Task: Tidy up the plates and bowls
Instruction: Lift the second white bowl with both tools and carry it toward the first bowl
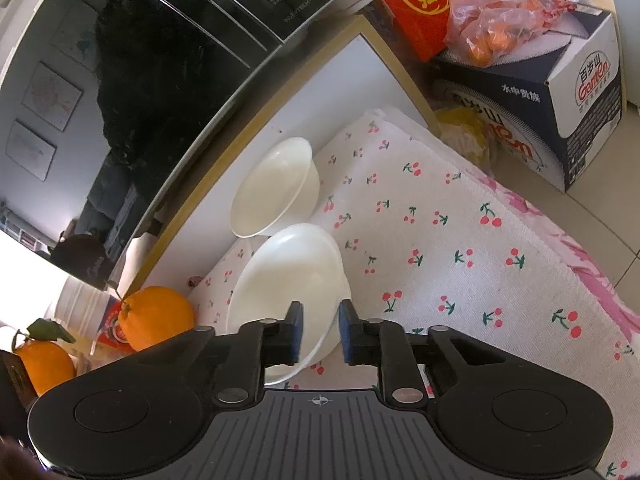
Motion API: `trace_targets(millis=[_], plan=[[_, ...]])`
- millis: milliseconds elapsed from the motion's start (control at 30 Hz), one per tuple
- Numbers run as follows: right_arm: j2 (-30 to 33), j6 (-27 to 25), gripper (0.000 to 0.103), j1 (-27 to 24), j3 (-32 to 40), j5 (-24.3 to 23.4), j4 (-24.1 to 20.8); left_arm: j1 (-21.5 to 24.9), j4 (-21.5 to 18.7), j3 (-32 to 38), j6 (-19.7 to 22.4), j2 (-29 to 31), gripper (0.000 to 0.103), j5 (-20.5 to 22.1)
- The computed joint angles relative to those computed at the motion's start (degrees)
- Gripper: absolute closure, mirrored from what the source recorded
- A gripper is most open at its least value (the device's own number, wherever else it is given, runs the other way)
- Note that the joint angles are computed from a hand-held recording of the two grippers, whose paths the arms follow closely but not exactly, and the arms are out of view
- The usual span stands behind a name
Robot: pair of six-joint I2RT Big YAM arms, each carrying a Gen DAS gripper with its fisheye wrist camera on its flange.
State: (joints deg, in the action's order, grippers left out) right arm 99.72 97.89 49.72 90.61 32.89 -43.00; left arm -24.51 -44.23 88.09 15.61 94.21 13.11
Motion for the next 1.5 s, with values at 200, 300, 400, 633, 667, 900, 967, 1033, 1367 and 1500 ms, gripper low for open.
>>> trace_targets(millis=[200, 300, 400, 633, 667, 900, 967, 1033, 1367, 1500], plan=[[0.2, -1.7, 0.088, 0.2, 0.8, 0.6, 0.1, 0.3, 1.4, -1.0, -0.9, -0.9, 0.087, -0.1], [0.3, -2.8, 0.088, 0.3, 1.6, 0.9, -0.4, 0.5, 1.8, -1.3, -1.4, -1.5, 0.087, -0.1], [0.3, -3.4, 0.088, 0.5, 2.5, 1.3, -1.2, 0.7, 2.1, -1.7, -1.6, -2.2, 0.087, 0.1], [0.1, -2.4, 0.088, 1.3, 4.6, 1.7, -4.2, 0.8, 2.5, -3.3, -1.3, -4.7, 0.087, 0.4], [0.0, -2.4, 0.088, 1.5, 4.7, 1.8, -4.5, 0.8, 2.5, -3.5, -1.4, -5.1, 0.087, 0.5], [-0.8, -3.9, 0.087, 2.6, 6.4, 1.8, -7.2, 1.1, 3.3, -5.6, -2.2, -8.1, 0.087, 1.2], [-1.0, -4.9, 0.087, 3.0, 7.0, 1.6, -7.6, 1.4, 3.7, -6.7, -3.5, -9.2, 0.087, 1.3], [-0.9, -5.8, 0.087, 3.4, 8.1, 1.4, -9.0, 1.8, 3.6, -7.6, -5.1, -10.2, 0.087, 2.0], [-2.0, -7.5, 0.088, 5.6, 9.8, -0.6, -12.2, 3.8, 0.9, -11.2, -5.1, -15.4, 0.087, 5.1], [-1.8, -7.1, 0.087, 6.4, 11.4, -1.2, -14.8, 4.3, -0.2, -12.4, -5.0, -17.5, 0.087, 6.3]])
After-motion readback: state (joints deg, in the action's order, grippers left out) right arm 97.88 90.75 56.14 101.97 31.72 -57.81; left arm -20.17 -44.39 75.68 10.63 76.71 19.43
